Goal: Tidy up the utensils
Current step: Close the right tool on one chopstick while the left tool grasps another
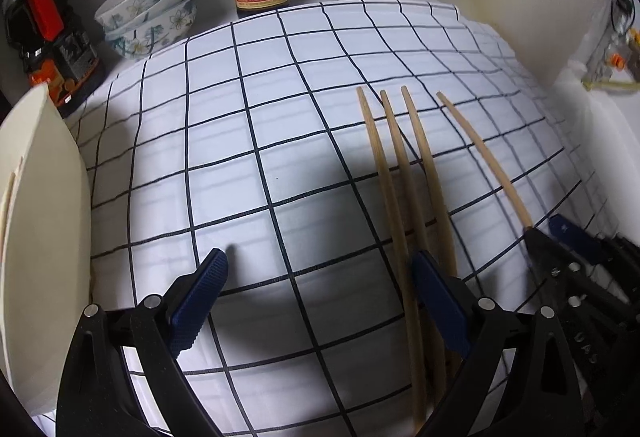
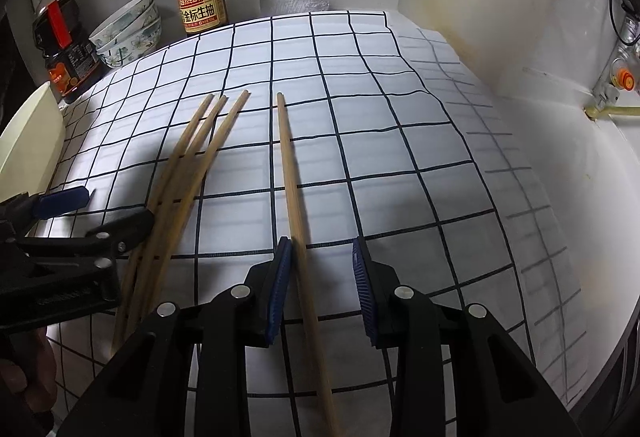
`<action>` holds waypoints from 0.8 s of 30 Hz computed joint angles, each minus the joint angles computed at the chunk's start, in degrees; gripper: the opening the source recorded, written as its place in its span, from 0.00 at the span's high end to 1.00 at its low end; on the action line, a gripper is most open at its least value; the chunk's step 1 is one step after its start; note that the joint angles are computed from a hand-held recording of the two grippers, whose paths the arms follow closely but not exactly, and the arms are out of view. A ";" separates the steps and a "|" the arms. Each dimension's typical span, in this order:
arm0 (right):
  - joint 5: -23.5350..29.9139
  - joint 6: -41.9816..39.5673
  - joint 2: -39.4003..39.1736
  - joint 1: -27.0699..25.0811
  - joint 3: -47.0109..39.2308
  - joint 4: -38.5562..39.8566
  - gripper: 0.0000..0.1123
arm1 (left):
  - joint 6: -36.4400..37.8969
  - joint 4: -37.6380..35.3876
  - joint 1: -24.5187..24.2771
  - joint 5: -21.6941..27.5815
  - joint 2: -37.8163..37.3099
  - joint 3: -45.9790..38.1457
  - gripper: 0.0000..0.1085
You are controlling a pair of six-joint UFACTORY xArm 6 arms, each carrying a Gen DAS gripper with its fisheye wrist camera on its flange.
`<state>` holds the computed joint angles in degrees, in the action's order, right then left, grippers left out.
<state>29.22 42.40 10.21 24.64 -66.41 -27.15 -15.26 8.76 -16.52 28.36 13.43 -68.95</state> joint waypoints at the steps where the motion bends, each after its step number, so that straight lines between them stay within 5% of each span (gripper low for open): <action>1: 0.01 0.05 0.05 0.04 -0.06 -0.21 0.73 | 0.08 -0.18 0.02 -0.40 0.03 0.12 0.15; 6: -0.45 -0.51 1.23 0.08 -1.28 -1.92 0.72 | -2.14 1.27 -0.02 -1.39 0.13 0.35 0.15; 9: -0.78 -1.61 1.76 -0.02 -1.82 -1.53 0.72 | -2.55 1.57 -0.27 -2.10 -0.42 0.88 0.28; 13: -1.52 -4.49 1.90 -0.26 -1.85 1.06 0.74 | -3.46 1.95 -0.59 -2.83 -1.11 1.41 0.62; 17: -1.30 -6.23 1.94 -0.05 -2.03 1.77 0.93 | -3.47 0.79 -0.61 -3.23 -1.85 2.24 0.93; 24: -2.34 -13.47 0.23 -0.82 -0.24 12.14 0.94 | -1.75 -4.40 -0.59 -0.61 -3.32 2.87 0.93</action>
